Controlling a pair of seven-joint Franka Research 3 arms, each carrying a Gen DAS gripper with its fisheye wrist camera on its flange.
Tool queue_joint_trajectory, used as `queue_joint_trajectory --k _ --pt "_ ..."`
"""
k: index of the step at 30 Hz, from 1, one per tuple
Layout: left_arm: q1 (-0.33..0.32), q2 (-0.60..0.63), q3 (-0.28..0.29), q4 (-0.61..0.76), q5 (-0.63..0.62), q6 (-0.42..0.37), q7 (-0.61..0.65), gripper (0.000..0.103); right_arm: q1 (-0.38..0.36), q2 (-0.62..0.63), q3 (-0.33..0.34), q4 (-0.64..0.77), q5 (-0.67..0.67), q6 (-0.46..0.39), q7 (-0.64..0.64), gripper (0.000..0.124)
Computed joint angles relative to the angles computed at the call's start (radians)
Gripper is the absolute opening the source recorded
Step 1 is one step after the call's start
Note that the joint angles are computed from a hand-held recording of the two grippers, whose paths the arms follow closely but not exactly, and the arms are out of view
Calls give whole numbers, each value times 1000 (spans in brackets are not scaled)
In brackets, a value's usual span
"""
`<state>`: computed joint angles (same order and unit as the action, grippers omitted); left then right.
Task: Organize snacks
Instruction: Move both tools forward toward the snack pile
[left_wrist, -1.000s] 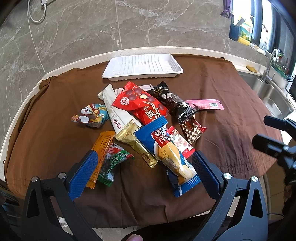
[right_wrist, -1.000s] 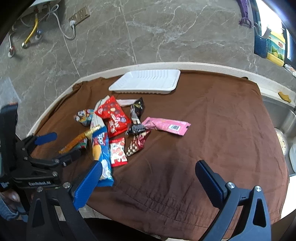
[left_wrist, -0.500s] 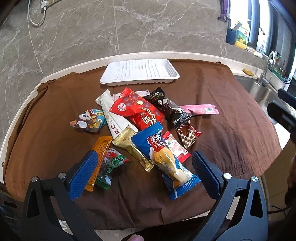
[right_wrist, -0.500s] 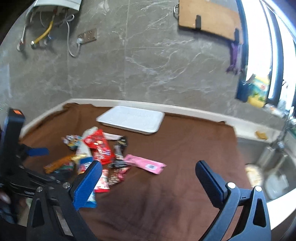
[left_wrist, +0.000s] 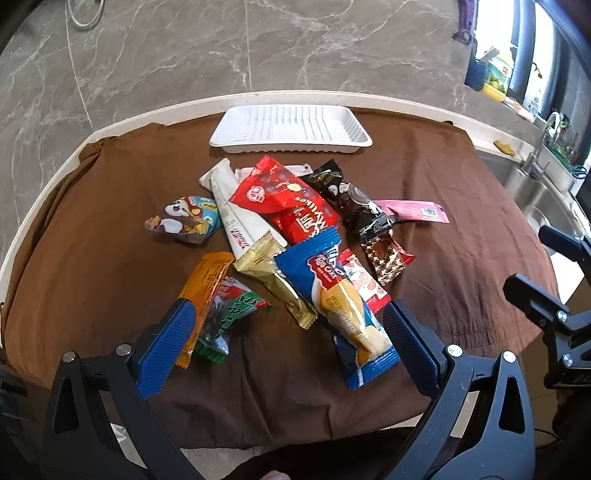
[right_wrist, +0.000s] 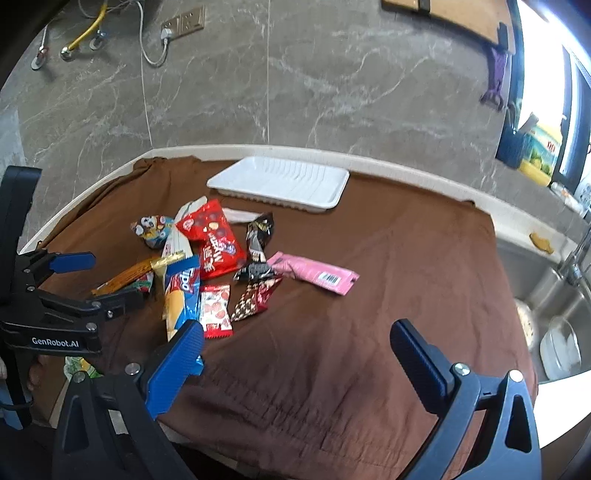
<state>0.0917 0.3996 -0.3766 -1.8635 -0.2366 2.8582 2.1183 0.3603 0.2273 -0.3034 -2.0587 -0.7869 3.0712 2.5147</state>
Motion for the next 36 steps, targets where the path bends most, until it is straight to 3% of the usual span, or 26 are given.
queue_joint_trajectory --k 6,22,30,36 --pt "-12 10 21 13 26 -11 -33 103 -24 13 41 6 100 -2 -104 103" --pt "-24 73 52 114 85 -65 -105 103 -70 85 136 85 540 -28 -491 103" --pt "-30 143 64 224 117 -113 -123 103 -110 159 192 200 725 -92 -657 100" --pt "-46 237 93 382 152 -179 -161 103 -140 251 225 351 823 -175 -753 95"
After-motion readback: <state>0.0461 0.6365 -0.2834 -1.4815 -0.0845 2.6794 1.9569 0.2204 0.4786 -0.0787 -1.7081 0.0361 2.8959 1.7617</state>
